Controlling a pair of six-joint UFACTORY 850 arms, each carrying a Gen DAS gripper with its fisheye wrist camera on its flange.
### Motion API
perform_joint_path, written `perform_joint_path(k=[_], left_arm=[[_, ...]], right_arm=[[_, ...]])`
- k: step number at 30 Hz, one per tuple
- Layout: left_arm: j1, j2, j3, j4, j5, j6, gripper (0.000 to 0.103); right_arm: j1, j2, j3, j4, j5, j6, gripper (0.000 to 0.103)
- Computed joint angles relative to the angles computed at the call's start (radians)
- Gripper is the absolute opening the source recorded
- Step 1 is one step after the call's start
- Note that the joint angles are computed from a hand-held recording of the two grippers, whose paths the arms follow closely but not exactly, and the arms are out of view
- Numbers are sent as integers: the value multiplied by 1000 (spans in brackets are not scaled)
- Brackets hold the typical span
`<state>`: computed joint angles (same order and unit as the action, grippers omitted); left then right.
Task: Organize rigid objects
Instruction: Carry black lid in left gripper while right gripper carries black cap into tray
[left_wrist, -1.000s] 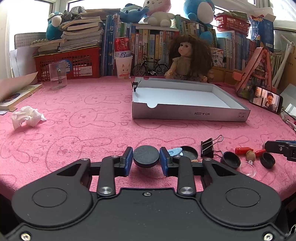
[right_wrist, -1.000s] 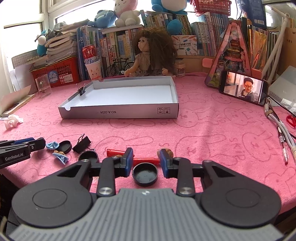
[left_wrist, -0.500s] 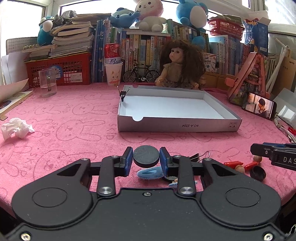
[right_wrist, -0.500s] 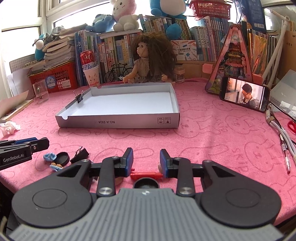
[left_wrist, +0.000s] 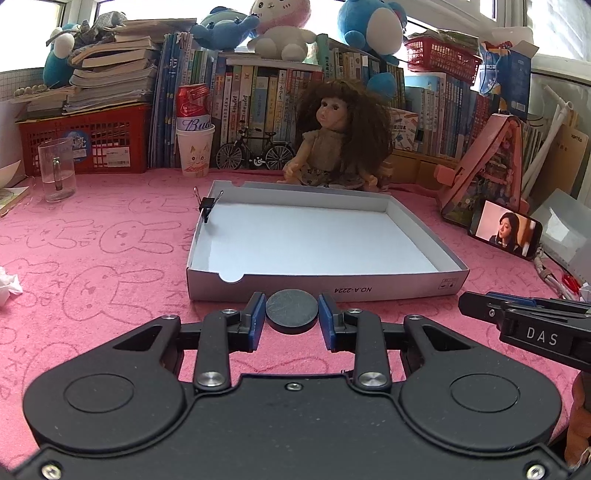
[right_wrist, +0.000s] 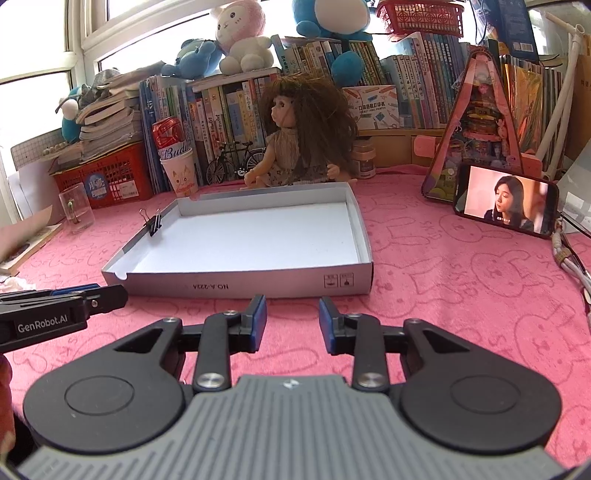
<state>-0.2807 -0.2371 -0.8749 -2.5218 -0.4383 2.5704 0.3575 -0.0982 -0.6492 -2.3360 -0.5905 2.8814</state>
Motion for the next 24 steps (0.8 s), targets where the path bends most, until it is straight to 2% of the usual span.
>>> perform_joint_path(k=[8, 17, 21, 24], left_arm=[[-18, -70, -111, 105, 50, -114, 29], [-10, -187, -305, 521, 106, -570, 29], [-10, -194, -317, 531, 115, -587, 29], [-3, -181, -291, 495, 89, -546, 29]], right_arm=[[-51, -39, -56, -97, 39, 66, 33], [-122, -92, -141, -186, 124, 129, 27], [-131, -93, -143, -186, 131, 128, 27], [-128, -74, -116, -203, 119, 141, 27]])
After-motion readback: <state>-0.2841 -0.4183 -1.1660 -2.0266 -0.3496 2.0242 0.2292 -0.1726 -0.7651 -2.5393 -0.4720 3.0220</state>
